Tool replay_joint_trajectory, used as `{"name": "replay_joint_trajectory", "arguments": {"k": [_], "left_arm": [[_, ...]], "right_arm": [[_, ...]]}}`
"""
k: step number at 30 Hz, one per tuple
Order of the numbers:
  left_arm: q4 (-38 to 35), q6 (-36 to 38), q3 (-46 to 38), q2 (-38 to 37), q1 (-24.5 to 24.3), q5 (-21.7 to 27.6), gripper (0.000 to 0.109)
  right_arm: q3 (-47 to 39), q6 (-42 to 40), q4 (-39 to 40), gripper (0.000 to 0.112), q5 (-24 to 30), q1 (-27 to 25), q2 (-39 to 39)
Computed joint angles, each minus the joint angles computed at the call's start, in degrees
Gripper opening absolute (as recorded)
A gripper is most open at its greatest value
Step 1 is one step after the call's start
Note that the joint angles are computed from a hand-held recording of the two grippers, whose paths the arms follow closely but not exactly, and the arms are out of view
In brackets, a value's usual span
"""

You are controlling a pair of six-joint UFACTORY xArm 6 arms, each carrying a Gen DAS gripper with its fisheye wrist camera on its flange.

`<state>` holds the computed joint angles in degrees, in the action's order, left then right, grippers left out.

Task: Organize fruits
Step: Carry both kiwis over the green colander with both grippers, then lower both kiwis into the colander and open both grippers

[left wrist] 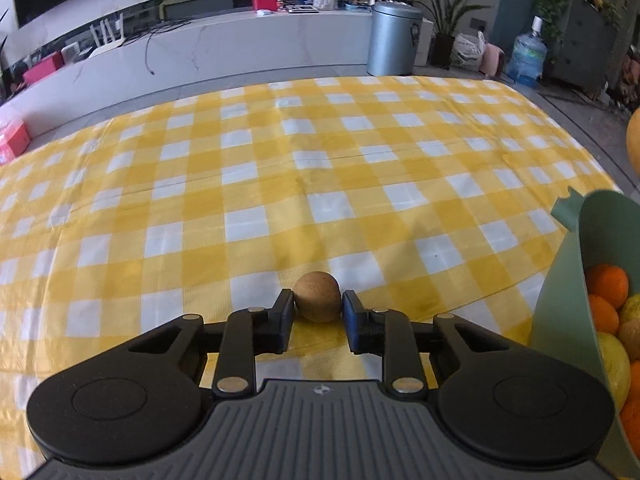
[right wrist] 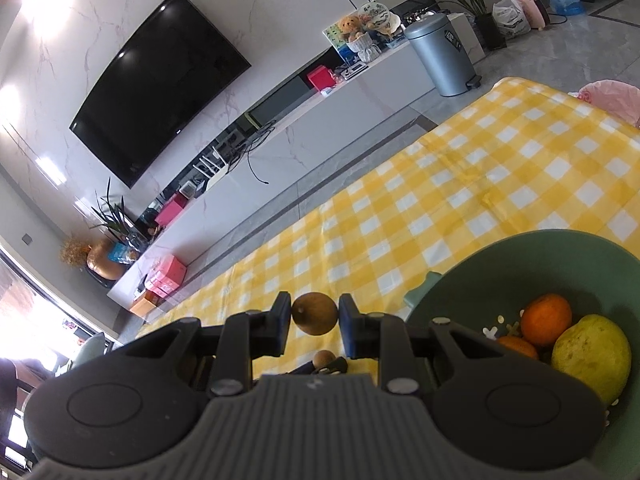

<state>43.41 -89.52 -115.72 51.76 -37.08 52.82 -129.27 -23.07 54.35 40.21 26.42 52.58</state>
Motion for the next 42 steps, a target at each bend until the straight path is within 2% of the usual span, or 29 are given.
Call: {"name": "replay_joint_trajectory", "arguments": {"k": [7,11,16,20,21,24,28,31,32,34,36,39,42], "left_arm": [[5.41,-9.13,9.48,-5.66,-0.28,-5.29,0.028],[12.01,-17.36,13.73,-9.19,-1.65,-4.76,0.028],[16.26,-23.98,13.04,-10.6,-3.04,-2.4,0.028],[19.74,-22.53,4.44,-7.53,-5.48,5.37,0.028],[20.33,-23.51,2.81,-6.9,-5.75,5.72,0.028],[20.14,-26.88,-0.36,-5.63,-5.44,2.59,0.028],[21.78,-28.0,0.58,-5.42,-5.04,-6.45,0.028],[21.87,-28.32,-0.64,-4.06,-4.75,-10.65,0.028],[23.13,-29.04,-0.54,-3.78,-4.36,-12.93,0.028],[30.21,-36.08,0.66,-3.2,-3.06,-19.21,0.028],[30.86,-38.04,-0.83,-0.82,-1.51,-24.28,0.028],[24.47,-32.76,-4.04,2.18,-1.49,-22.81,0.028],[25.82,-34.58,-4.48,2.74,-1.84,-21.1,0.028]], "right_arm": [[0.6,-1.3,-2.16,0.022,-0.51,0.39,-0.37],[3.56,1.06,-8.59,0.022,-5.76,0.4,-1.98],[8.81,-0.66,-7.76,0.022,-9.65,-1.24,-5.52],[14.86,-2.82,-4.42,0.022,-14.22,-2.8,-9.66],[16.06,-3.1,-3.68,0.022,-15.23,-3.12,-10.45],[18.06,-5.11,-1.52,0.022,-15.8,-3.79,-11.95],[18.03,-7.81,2.64,0.022,-13.92,-4.34,-11.64],[14.14,-5.2,8.31,0.022,-6.62,-6.2,-8.56],[14.25,-4.68,8.77,0.022,-6.57,-6.09,-8.41],[14.07,-3.5,7.15,0.022,-7.48,-5.71,-7.95],[13.0,-2.03,6.94,0.022,-6.32,-5.67,-6.94],[10.73,2.35,2.28,0.022,-6.56,-4.96,-4.87],[10.16,4.05,-1.12,0.022,-7.34,-4.74,-3.98]]}}
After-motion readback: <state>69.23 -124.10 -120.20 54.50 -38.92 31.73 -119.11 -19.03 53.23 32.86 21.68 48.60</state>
